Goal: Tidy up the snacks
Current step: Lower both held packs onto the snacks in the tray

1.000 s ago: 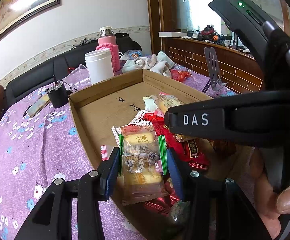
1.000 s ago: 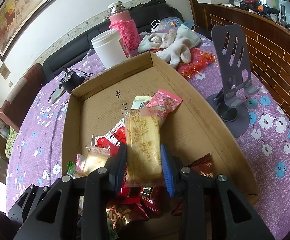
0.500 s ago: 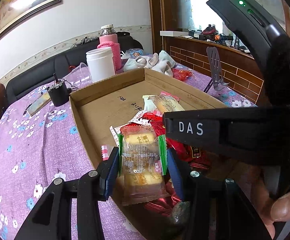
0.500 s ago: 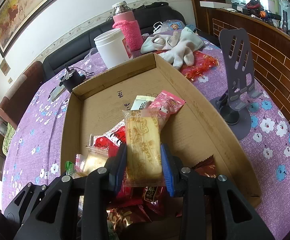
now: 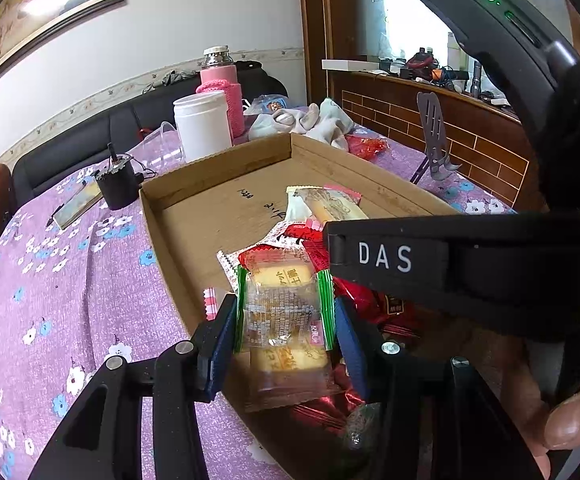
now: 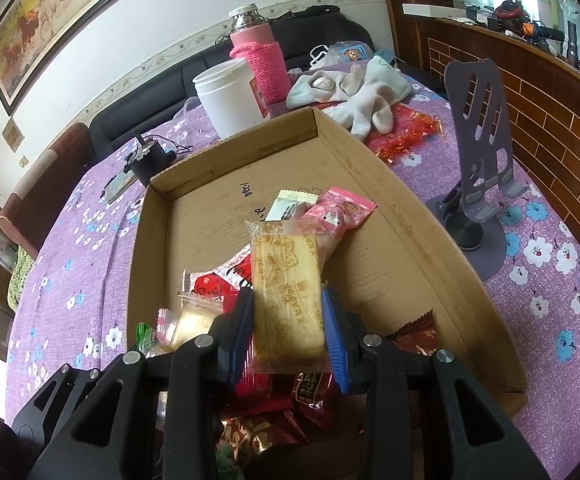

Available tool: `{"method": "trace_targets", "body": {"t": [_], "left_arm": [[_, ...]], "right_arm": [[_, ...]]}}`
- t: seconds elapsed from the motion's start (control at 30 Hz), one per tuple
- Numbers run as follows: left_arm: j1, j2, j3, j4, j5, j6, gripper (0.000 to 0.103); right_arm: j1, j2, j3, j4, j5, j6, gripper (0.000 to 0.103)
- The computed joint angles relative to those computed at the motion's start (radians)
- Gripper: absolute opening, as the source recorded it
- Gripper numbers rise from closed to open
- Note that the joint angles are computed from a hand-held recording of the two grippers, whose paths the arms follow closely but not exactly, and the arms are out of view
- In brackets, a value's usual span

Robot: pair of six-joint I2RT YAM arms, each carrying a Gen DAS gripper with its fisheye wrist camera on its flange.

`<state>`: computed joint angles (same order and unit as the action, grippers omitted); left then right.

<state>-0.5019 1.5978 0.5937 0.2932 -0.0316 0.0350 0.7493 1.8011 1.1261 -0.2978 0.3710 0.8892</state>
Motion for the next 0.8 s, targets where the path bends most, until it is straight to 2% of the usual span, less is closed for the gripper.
{"method": "trace_targets", "body": {"t": [0.3, 0.37, 0.6, 0.8], "left_arm": [[-0.002, 0.012, 0.008, 0.000, -0.008, 0.003, 0.051], [-0.002, 0.010, 0.006, 0.004, -0.009, 0.003, 0.058], [-0.010, 0.006, -0.002, 0.014, -0.020, 0.006, 0.059], [-0.019, -0.003, -0.012, 0.025, -0.035, 0.011, 0.066]], "right_arm": [[0.004, 0.003, 0.006, -0.004, 0.008, -0.003, 0.034], [0.007, -0.003, 0.001, 0.000, 0.012, -0.004, 0.034], [0.017, -0.027, -0.013, 0.003, 0.031, 0.000, 0.039], [0.022, -0.043, -0.024, 0.013, 0.040, 0.004, 0.044]]}}
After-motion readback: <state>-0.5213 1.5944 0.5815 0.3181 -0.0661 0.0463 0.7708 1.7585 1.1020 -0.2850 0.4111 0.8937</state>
